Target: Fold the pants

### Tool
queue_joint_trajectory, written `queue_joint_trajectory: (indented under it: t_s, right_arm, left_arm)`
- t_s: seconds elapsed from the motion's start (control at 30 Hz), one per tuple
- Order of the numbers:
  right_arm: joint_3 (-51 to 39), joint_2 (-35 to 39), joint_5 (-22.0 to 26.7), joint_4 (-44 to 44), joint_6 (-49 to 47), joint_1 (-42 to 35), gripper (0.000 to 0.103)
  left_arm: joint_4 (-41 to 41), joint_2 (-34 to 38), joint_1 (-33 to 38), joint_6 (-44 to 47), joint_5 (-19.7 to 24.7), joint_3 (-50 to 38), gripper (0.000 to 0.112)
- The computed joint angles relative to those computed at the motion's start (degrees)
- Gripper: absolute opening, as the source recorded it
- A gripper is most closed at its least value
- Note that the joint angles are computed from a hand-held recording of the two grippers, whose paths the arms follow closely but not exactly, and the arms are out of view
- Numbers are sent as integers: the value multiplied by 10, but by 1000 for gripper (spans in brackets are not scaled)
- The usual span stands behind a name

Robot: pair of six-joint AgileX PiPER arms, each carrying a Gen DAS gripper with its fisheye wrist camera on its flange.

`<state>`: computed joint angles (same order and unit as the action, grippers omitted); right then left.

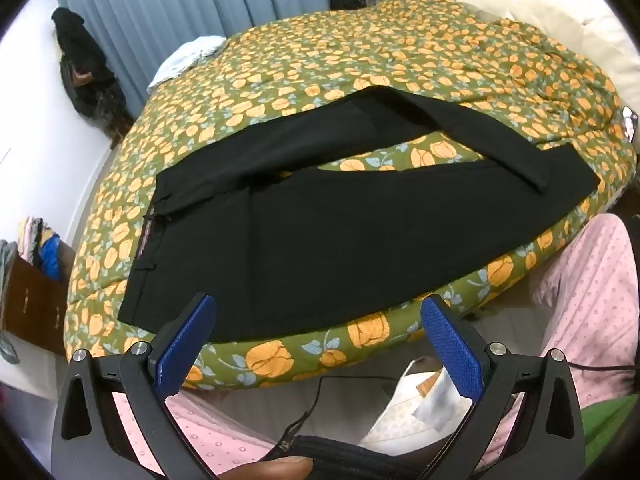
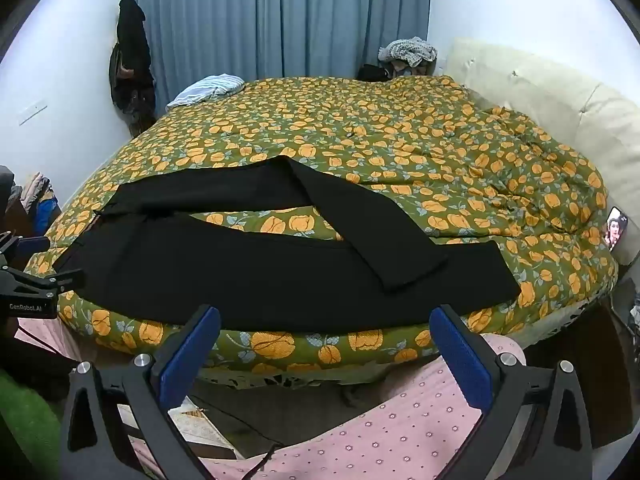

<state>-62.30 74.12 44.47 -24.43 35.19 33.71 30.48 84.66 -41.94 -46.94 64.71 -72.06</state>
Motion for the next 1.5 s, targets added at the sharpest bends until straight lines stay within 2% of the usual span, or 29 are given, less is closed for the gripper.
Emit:
queue_joint_trajectory:
  t_s: [0.2,0.4,0.6,1.5]
  right_arm:
    - [-3,1,-2,16,-13,-6,103]
    - [10,3,-8,-3,14,14,103]
    - [3,8,-11,21,-22,-3,103]
    - [-2,8,0,1,-2,23,103]
  left_arm:
    - [-4,-1,2,2,0,-1,102]
    - [-4,-4,7,6,1,1,102]
    - [-3,-4,6,4,-1,3,102]
    - [3,-8,-1,-3,5,-4,102]
